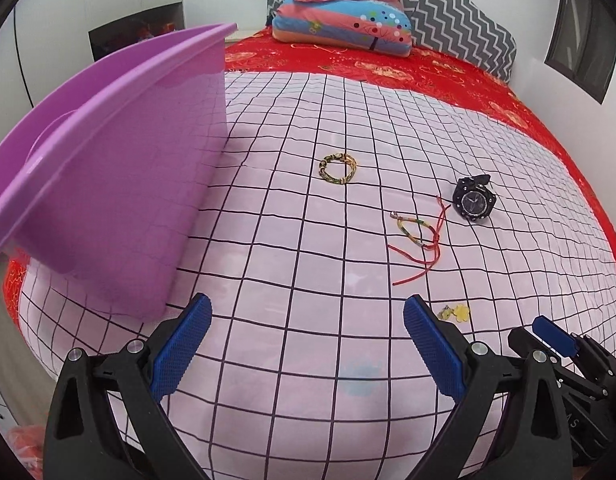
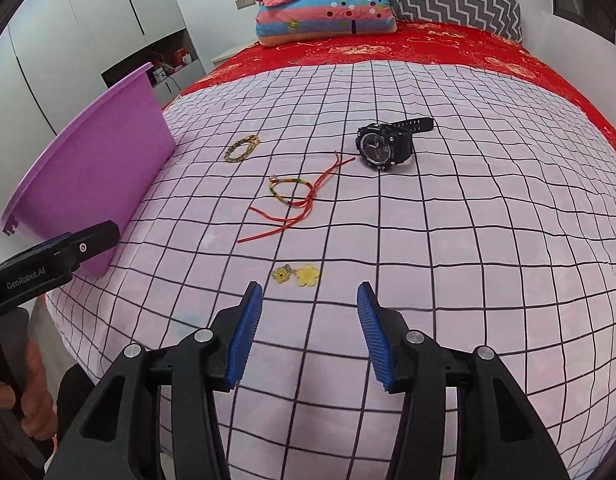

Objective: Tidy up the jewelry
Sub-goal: 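Move both open tools back over the remaining jewelry on the bed, then grasp the red-cord braided bracelet with the left tool while the right tool grasps the yellow flower charm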

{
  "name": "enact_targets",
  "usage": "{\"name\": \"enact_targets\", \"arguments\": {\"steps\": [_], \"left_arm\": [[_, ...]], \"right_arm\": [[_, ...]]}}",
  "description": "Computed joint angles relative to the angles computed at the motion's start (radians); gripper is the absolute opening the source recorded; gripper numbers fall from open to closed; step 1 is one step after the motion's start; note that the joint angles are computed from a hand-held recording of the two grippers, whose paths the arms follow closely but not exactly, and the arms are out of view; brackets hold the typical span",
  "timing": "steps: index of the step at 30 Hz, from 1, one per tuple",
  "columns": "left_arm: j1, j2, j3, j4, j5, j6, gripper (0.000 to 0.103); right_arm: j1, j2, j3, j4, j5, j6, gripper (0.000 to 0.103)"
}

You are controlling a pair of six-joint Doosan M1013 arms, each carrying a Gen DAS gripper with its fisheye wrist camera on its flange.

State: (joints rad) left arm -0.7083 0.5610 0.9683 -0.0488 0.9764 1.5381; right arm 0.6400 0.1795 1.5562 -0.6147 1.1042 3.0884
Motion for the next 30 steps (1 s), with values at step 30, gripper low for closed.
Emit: {"name": "enact_targets", "arguments": {"steps": [30], "left_arm": [[-0.075,0.210,-0.248,0.041,0.082,-0.088,0.095]], "right_arm": [[-0.179,-0.047,0.132,-0.031,-0.147,-0.057,0.055]]}}
